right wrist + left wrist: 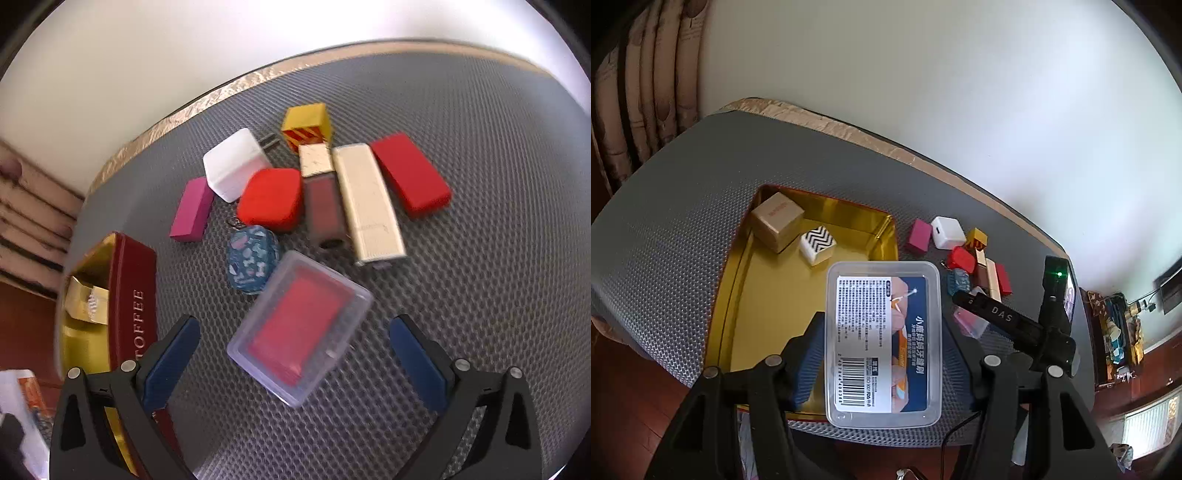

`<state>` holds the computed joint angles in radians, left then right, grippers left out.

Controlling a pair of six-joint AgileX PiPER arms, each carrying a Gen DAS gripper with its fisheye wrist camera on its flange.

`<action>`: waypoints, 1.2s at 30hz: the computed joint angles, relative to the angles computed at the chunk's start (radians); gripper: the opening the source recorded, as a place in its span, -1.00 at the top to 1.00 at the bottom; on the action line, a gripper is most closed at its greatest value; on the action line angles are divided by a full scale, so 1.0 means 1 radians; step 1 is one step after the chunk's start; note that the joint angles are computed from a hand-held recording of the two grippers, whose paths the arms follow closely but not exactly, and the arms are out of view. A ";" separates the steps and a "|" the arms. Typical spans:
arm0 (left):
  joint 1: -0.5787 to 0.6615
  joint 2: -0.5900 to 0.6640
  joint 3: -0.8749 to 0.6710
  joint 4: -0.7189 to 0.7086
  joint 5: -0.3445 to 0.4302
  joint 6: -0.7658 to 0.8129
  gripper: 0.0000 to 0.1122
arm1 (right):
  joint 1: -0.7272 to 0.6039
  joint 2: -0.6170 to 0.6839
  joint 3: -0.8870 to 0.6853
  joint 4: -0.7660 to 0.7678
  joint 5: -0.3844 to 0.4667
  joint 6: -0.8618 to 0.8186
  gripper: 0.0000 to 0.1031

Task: Organize rigid objects
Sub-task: 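Lower the clear box into the gold tin tray and open the left gripper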

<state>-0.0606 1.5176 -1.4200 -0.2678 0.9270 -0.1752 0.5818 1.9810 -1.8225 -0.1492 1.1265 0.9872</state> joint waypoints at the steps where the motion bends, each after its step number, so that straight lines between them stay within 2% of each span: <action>1: 0.014 -0.004 0.005 -0.014 0.005 0.019 -0.08 | 0.010 0.005 -0.005 -0.023 0.009 0.004 -0.89; 2: 0.026 -0.009 0.013 -0.022 0.006 0.032 -0.08 | 0.020 0.008 -0.010 -0.046 0.025 0.005 -0.81; 4: 0.036 -0.009 0.025 -0.024 -0.003 0.035 -0.08 | 0.029 0.010 -0.016 -0.077 0.049 -0.018 -0.41; 9: 0.070 -0.010 0.044 -0.057 -0.014 0.056 -0.08 | -0.023 -0.119 0.176 -0.003 -0.091 -0.125 -0.10; 13: 0.089 -0.019 0.065 -0.057 -0.027 0.058 -0.08 | -0.044 -0.195 0.289 0.022 -0.159 -0.160 -0.09; 18: 0.113 -0.011 0.086 -0.041 -0.052 0.041 -0.08 | -0.014 -0.255 0.391 -0.030 -0.221 -0.159 -0.09; 22: 0.106 0.024 0.058 -0.017 -0.040 0.016 -0.08 | -0.017 -0.248 0.402 -0.067 -0.258 -0.188 -0.09; 27: 0.067 0.129 -0.070 -0.004 -0.007 -0.009 -0.08 | -0.027 -0.283 0.471 -0.066 -0.319 -0.210 -0.09; 30: 0.032 0.219 -0.178 0.048 0.004 -0.053 -0.08 | -0.035 -0.310 0.502 -0.053 -0.335 -0.233 -0.09; 36: 0.010 0.400 -0.380 0.063 0.061 -0.095 -0.08 | -0.061 -0.350 0.546 -0.012 -0.355 -0.288 -0.09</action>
